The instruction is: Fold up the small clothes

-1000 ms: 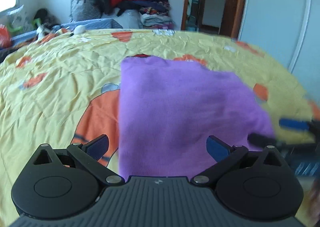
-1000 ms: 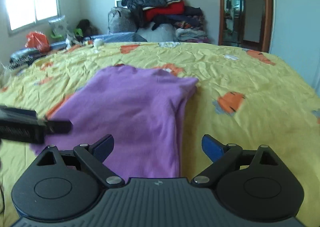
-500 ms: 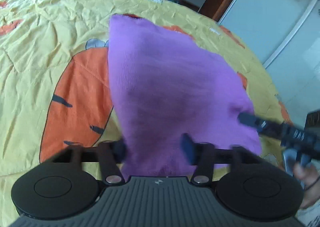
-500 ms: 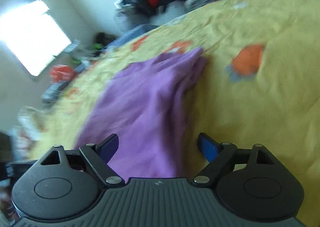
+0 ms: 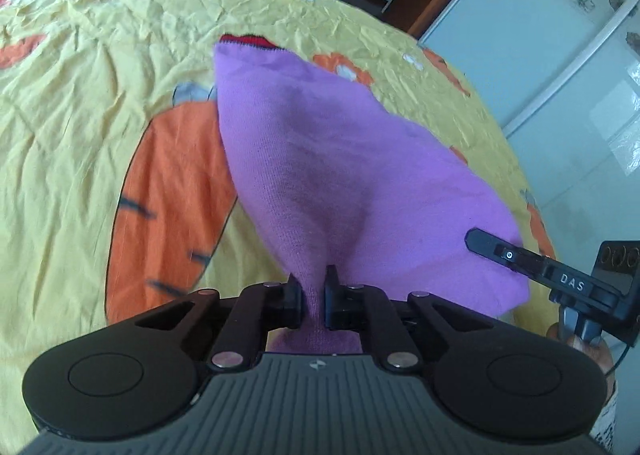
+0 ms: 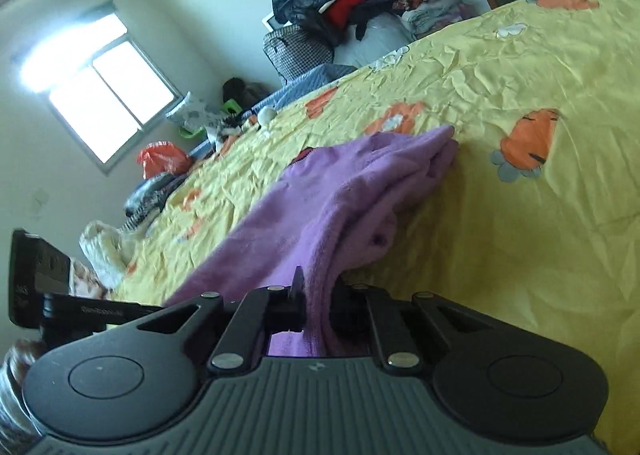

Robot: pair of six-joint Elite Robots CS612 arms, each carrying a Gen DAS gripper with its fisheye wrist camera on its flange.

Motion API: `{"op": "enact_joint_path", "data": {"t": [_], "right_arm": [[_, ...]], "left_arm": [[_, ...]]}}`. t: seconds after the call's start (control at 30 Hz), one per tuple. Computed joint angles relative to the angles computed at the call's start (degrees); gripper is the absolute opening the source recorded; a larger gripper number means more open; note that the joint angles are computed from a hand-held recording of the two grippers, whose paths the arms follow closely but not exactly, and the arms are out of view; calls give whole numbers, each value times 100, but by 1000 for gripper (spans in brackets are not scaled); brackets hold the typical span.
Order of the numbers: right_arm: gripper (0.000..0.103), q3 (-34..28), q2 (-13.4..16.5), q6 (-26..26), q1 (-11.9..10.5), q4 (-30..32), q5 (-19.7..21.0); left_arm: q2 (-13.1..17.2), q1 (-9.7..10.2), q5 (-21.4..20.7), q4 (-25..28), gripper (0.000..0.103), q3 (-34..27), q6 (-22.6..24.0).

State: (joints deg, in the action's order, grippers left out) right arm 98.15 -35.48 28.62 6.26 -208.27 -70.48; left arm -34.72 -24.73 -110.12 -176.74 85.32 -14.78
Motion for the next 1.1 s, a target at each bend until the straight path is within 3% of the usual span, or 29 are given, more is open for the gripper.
{"op": "enact_joint_path", "data": {"t": [0.07,0.13,0.17,0.2,0.3,0.33,0.4,0.5,0.57,0.63,0.7,0.77,0.83,0.9,0.93,0.97,1.1], "right_arm": [[9,96,-10,-73,9,144,-16],[15,158,-79,-707,164,472,-571],[28,173,-121,-780,190,642,-726],[33,197,-181,-822,230,764,-962],[33,229,-198,-1605,435,2,-2001],[33,183,-191,-1720,446,-127,-2077],[29,8,-110,-1880,403,-340,-1827],[20,-445,47,-2213,348,368,-1456],[16,-767,186,-2585,397,1091,-1963],[16,-897,329,-2392,330,1098,-1952],[17,-818,240,-2103,259,1180,-1727],[20,-654,104,-2107,356,1138,-2067],[32,-409,-72,-1792,442,1080,-2273],[70,-90,-228,-1655,522,914,-2244],[79,29,-261,-1612,580,782,-2347],[84,168,-293,-1535,644,665,-2462],[83,658,-437,-1420,824,618,-2713]], "left_arm": [[-2,-41,176,-3,11,133,91],[-38,-109,574,60,30,249,303],[-85,-141,799,-82,36,343,332],[-169,-203,1126,-192,47,454,383],[-313,-384,1901,-1163,57,781,482],[-327,-439,2034,-1363,57,820,501],[-273,-505,1983,-1485,57,752,533],[-63,-632,2176,-1052,55,441,657],[113,-664,2310,-833,55,252,667],[159,-682,2414,-1030,55,268,698],[92,-685,2382,-934,64,323,672],[33,-705,2470,-991,77,407,613],[-15,-772,2739,-1165,84,530,584],[-59,-784,2783,-1208,86,617,505],[-79,-793,2832,-1203,86,661,465],[-91,-805,2898,-1234,87,708,424],[-141,-821,2978,-1299,91,900,418]]}}
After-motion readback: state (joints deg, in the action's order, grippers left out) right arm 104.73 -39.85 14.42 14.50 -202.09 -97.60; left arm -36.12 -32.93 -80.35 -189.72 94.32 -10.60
